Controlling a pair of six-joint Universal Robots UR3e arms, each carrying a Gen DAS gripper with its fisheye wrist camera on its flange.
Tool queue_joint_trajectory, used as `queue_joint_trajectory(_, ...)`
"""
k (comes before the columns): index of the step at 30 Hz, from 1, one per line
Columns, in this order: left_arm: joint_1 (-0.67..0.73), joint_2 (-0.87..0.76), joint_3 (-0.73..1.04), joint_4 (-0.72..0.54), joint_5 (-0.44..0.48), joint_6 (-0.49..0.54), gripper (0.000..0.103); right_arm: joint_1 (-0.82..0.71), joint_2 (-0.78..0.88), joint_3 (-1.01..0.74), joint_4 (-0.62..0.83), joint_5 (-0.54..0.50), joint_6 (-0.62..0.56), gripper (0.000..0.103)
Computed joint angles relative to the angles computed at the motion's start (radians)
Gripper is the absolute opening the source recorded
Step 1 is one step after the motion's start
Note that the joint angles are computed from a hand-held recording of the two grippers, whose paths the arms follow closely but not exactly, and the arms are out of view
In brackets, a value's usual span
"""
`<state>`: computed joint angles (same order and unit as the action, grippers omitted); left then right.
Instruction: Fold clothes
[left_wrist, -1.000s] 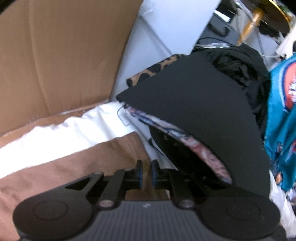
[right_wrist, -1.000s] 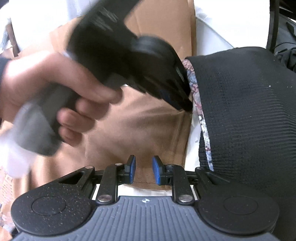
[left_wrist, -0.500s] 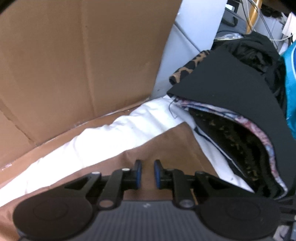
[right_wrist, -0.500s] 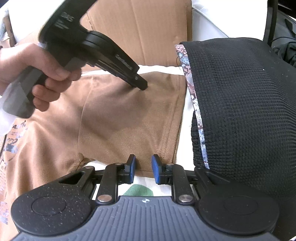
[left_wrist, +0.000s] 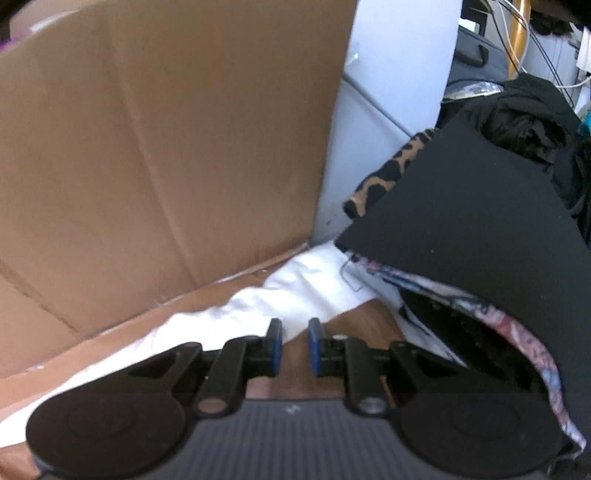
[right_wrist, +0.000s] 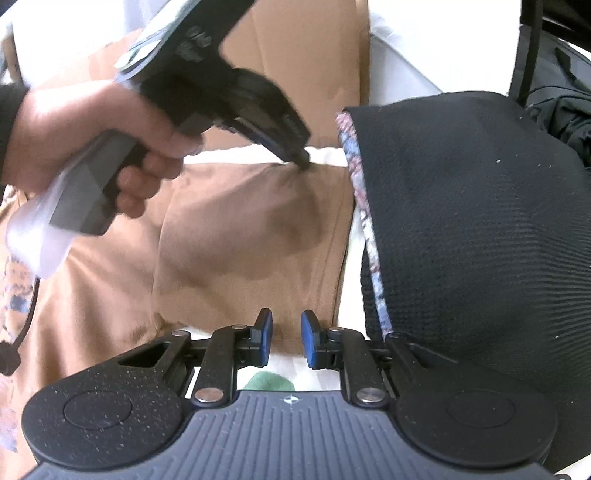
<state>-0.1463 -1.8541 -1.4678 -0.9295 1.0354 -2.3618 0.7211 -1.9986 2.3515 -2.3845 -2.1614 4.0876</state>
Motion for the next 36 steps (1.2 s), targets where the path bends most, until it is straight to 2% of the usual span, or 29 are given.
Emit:
queue_joint_trajectory(4, 0.056, 0.044, -0.018, -0.013, -0.014, 0.036, 0.016, 0.001, 0.001, -0.007, -0.029, -0.007, -0.011, 0.023)
queue_joint_trajectory(8, 0.110, 0.039, 0.004, -0.019, 0.012, 0.077, 0.016, 0.010, -0.099, -0.010, 0.034, -0.003, -0.025, 0.024)
queue_joint_trajectory(10, 0.146, 0.035, 0.017, -0.043, 0.023, 0.103, 0.016, 0.000, -0.086, -0.006, 0.003, 0.011, -0.048, 0.024)
queue_joint_trajectory(12, 0.175, 0.024, 0.055, -0.088, 0.041, 0.121, 0.016, 0.012, -0.093, -0.030, 0.045, 0.011, -0.041, 0.024)
queue_joint_trajectory(18, 0.190, -0.011, 0.092, -0.154, 0.085, 0.126, 0.016, -0.060, -0.124, 0.036, 0.019, 0.082, -0.093, 0.024)
queue_joint_trajectory(22, 0.144, -0.053, 0.073, -0.093, 0.138, 0.094, 0.016, -0.083, -0.125, 0.072, -0.011, 0.103, -0.128, 0.025)
queue_joint_trajectory(27, 0.108, -0.116, 0.064, 0.032, 0.137, -0.015, 0.010, -0.079, -0.138, 0.082, -0.005, 0.107, -0.130, 0.024)
queue_joint_trajectory(31, 0.102, -0.143, 0.108, 0.030, 0.151, -0.017, 0.003, -0.068, -0.122, 0.078, -0.008, 0.096, -0.120, 0.025)
queue_joint_trajectory(36, 0.089, -0.176, 0.156, 0.016, 0.162, -0.028, 0.000, -0.044, -0.105, 0.071, -0.007, 0.078, -0.103, 0.025)
